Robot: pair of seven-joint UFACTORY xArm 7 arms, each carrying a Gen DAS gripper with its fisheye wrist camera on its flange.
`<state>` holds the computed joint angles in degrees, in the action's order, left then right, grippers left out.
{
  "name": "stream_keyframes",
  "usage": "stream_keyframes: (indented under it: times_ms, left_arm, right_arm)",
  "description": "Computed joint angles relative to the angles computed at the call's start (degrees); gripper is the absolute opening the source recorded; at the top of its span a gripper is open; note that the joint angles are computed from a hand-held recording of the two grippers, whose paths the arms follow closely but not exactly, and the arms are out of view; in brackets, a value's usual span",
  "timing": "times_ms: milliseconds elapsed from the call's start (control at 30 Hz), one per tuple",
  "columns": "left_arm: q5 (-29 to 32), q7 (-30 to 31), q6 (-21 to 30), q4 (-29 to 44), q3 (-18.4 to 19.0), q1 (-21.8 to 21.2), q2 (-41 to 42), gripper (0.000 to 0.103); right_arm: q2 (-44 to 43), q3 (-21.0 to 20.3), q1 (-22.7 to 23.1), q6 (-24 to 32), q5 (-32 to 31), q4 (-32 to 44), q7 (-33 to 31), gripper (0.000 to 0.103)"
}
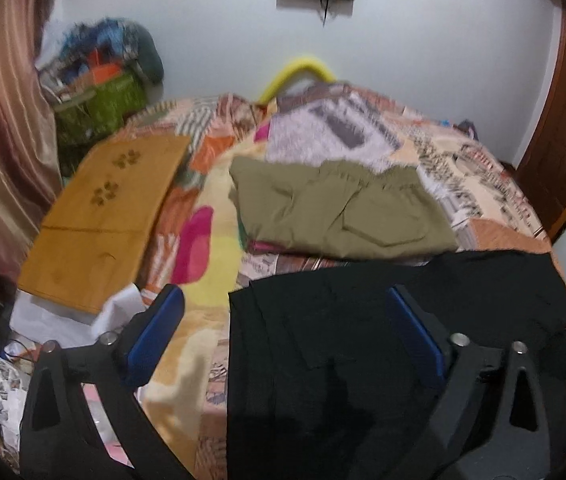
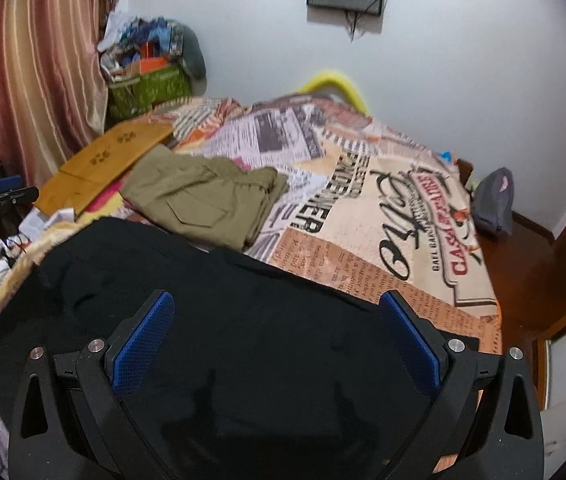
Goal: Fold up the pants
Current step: 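Lower both grippers onto the black trousers' waistband edge, then close the left gripper on the waistband while the right gripper grasps the waistband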
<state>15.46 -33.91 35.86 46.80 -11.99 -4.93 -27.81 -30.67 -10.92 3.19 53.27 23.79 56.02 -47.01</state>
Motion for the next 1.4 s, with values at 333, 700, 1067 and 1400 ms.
stream_keyframes:
  times_ms: [333, 700, 1067, 1400]
  left_arm:
    - [-5.2, 6.4, 2.2, 3.3, 5.7, -0.7, 13.5, 0.079]
    - [-20.4, 18.1, 1.6, 6.0, 9.6, -1.9, 21.5, 0.070]
    - [-21.4, 19.6, 1.7, 7.6, 8.9, -1.3, 22.1, 0.037]
    - [-15.0, 14.3, 1.8, 7.0, 7.7, -1.6, 18.0, 0.020]
  right_arm:
    - [10.8, 2.2, 0.4, -0.2, 0.9, 3.5, -5.5, 0.097]
    - [21.1, 6.0, -1.8, 3.3, 0.2, 10.3, -7.5, 0.077]
    - [25.9, 8.6, -3.9, 7.4, -2.1, 13.2, -6.3, 0.041]
    - [24.6, 8.3, -4.7, 8.5, 0.3, 13.4, -3.6, 0.006]
